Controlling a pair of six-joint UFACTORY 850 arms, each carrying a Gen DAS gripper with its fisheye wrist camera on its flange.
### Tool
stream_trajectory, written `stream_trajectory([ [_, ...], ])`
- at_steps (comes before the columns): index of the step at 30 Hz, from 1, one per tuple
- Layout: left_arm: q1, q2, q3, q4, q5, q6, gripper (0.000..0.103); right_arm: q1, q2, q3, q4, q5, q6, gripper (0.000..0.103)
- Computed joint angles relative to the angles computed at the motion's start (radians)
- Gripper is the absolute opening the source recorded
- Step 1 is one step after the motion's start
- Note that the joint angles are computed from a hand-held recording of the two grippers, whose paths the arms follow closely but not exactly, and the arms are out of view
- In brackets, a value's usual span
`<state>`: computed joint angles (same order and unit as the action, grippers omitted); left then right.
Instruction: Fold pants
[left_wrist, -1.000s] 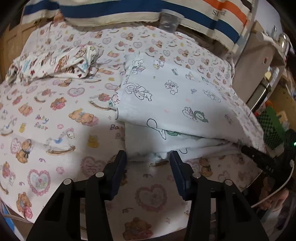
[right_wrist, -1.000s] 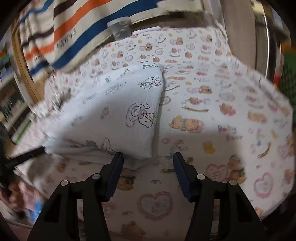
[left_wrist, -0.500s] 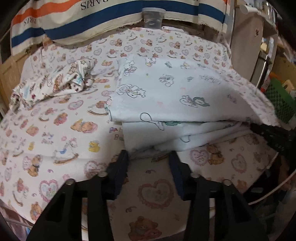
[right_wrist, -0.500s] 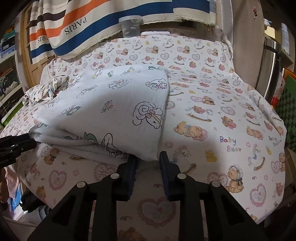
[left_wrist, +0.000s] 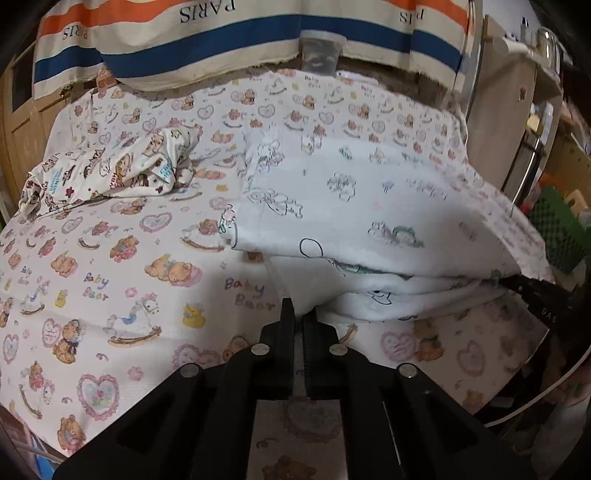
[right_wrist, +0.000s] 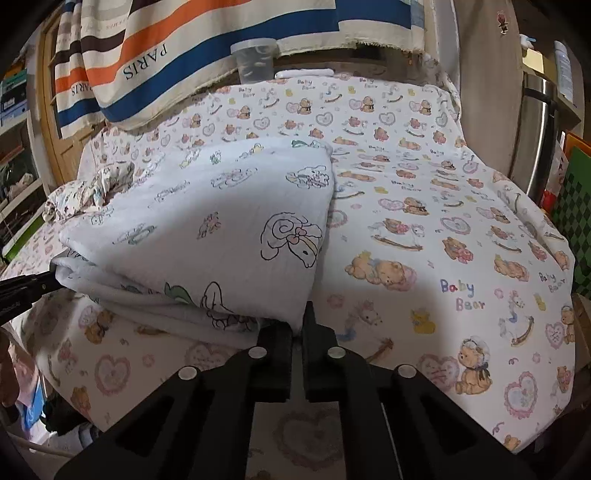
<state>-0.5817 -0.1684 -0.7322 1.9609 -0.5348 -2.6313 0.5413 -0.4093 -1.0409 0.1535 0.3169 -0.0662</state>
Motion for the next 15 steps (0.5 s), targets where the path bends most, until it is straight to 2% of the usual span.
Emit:
stream_trajectory([
  [1,-0.001,0.008,0.004,0.005,-0.003,-0.006,0.003,-0.002,0.009,0.009,-0.047,0.013,0.045,0.003],
  [7,-0.003,0.037,0.002,0.007,-0.020,0.009,0.003,-0.002,0.040,0.028,-0.079,0.054,0.071,0.003],
  [13,0.019,0.036,-0.052,-0.005,-0.051,0.077,0.003,-0.008,0.045,-0.020,-0.128,0.073,0.112,0.003],
  [15,0.034,0.023,-0.091,-0.023,-0.055,0.132,0.003,-0.006,0.035,-0.054,-0.074,0.074,0.058,0.002],
])
